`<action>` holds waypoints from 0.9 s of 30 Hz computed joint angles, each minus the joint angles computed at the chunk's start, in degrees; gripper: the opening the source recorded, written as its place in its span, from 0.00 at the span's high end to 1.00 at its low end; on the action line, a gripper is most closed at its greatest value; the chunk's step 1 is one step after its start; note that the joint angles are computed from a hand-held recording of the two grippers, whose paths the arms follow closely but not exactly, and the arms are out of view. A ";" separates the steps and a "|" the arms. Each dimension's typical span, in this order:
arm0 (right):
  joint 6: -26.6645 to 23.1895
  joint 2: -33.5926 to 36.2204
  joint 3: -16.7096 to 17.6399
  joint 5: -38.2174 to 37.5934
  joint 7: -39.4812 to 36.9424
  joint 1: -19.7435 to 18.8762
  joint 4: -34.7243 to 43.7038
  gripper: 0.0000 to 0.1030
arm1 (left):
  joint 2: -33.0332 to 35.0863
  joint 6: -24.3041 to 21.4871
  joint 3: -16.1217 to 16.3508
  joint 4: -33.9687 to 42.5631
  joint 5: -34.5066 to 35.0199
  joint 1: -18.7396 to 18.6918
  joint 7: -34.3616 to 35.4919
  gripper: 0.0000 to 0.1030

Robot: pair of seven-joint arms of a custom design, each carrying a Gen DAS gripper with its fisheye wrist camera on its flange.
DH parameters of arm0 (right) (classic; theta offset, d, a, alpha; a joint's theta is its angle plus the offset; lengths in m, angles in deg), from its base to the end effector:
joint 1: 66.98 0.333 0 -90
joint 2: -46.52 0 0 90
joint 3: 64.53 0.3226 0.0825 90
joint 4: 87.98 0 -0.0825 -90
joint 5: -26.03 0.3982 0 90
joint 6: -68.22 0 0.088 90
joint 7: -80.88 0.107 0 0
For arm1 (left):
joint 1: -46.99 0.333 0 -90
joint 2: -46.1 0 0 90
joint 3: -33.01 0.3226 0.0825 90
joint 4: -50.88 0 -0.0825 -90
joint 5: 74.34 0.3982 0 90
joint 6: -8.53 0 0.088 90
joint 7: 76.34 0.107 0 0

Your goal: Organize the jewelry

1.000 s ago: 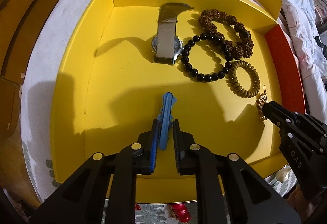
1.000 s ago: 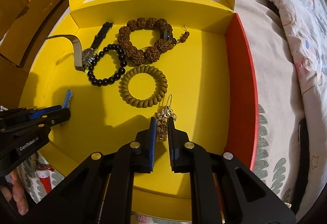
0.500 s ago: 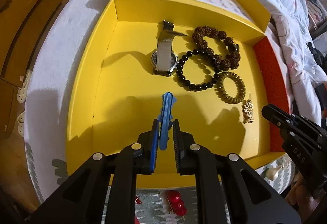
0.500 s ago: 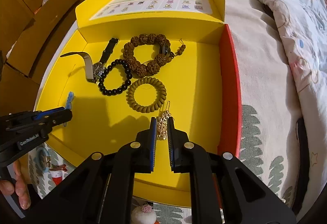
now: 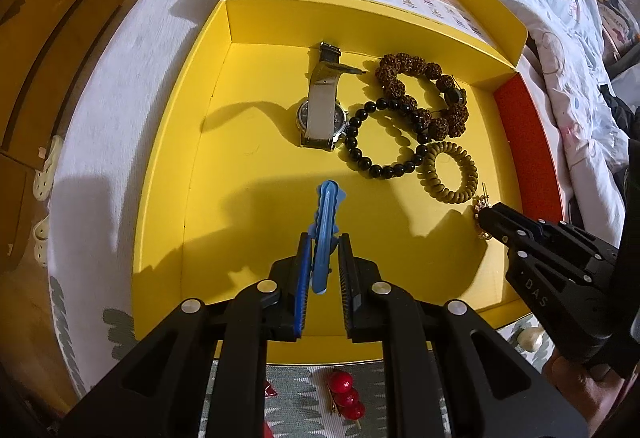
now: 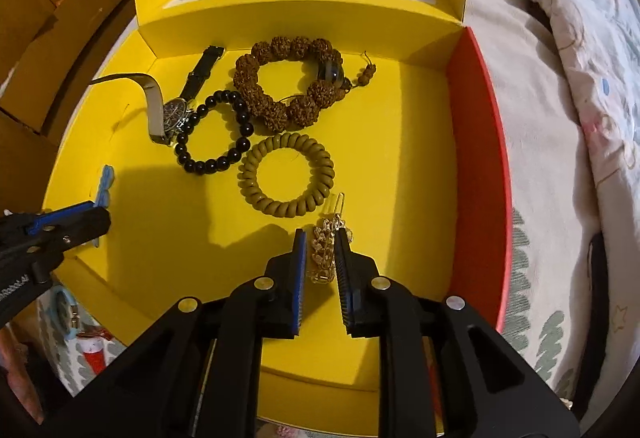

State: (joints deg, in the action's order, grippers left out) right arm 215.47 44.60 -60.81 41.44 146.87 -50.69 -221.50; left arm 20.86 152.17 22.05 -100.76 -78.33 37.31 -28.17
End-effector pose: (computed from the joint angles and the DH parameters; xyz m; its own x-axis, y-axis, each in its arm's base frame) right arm 0.5064 0.1799 0.3757 0.5415 -0.8370 -0.0789 -0.8122 -0.4966 -0.3061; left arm 0.3963 -0.1474 0.4108 0.3872 -0.9051 0.1756 -0.8765 -0.4205 -0.2342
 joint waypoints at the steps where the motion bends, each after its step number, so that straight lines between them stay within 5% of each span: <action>1: 0.43 -0.09 0.14 -1.49 1.31 -0.01 -0.18 0.80 | 0.00 -0.05 -0.03 -0.01 0.05 0.04 -0.08 0.87; 4: 1.09 -0.23 0.26 -5.04 3.78 -0.08 -0.58 0.69 | 0.06 -0.10 0.04 -0.04 -0.05 -0.05 -0.01 0.87; 6: 0.49 0.08 0.22 -6.59 4.79 -0.16 -0.40 0.48 | 0.23 -0.08 0.04 0.06 -0.11 -0.11 0.04 0.87; 8: 0.39 0.12 0.24 -7.17 5.03 -0.11 -0.45 0.46 | 0.38 -0.09 -0.11 0.17 0.02 -0.10 -0.07 0.87; 16: 0.67 0.41 0.20 -8.35 6.32 -0.25 -0.71 0.48 | 0.62 0.25 0.15 0.10 -0.24 -0.27 0.27 0.87; 21: 1.35 0.40 0.19 -7.25 5.73 -0.17 -1.07 0.74 | 0.55 0.58 0.29 -0.01 -0.60 -0.37 0.82 0.87; 27: 0.92 0.59 -0.05 -5.13 4.42 -0.38 -0.62 0.78 | 0.41 0.51 0.37 -0.06 -0.82 -0.24 1.10 0.87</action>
State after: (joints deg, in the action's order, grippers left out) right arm 216.39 45.19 -60.86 36.31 151.29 -51.06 -222.12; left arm 21.27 152.68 22.43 -100.82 -79.15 37.07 -27.06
